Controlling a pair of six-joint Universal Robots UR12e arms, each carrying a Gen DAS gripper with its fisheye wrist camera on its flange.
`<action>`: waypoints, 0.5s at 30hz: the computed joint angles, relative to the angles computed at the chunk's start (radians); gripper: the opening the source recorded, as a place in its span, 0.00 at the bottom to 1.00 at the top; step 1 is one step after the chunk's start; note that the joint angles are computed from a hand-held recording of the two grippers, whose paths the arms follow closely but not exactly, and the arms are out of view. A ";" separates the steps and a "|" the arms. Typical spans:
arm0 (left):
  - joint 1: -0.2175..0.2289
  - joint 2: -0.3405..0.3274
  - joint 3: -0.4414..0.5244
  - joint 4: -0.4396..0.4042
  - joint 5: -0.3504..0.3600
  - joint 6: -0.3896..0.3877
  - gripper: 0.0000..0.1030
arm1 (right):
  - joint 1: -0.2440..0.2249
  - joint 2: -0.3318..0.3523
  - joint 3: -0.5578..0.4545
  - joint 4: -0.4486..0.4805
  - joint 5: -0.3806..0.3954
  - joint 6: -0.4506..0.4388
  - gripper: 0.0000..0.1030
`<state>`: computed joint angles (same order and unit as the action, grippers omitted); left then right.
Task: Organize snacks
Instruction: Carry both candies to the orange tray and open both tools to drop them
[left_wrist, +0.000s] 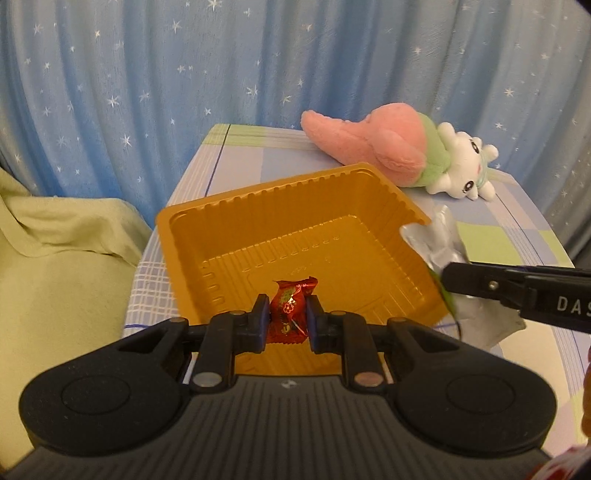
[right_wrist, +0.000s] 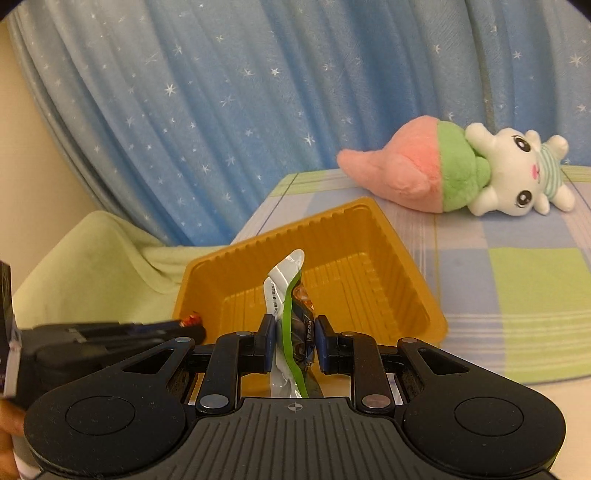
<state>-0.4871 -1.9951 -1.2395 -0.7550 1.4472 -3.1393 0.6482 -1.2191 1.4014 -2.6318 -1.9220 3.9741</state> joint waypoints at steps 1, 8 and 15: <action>-0.002 -0.009 0.012 -0.010 0.001 -0.009 0.19 | -0.005 0.004 -0.003 -0.002 0.004 -0.004 0.22; -0.020 -0.067 0.082 -0.054 0.022 -0.054 0.19 | -0.030 0.021 -0.016 0.008 0.023 0.001 0.22; -0.024 -0.109 0.127 -0.091 0.019 -0.095 0.19 | -0.043 0.023 -0.013 0.015 0.030 0.016 0.22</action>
<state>-0.5111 -2.1039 -1.1122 -0.8465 1.4664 -3.2341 0.6049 -1.1960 1.3885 -2.6172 -1.8920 3.9902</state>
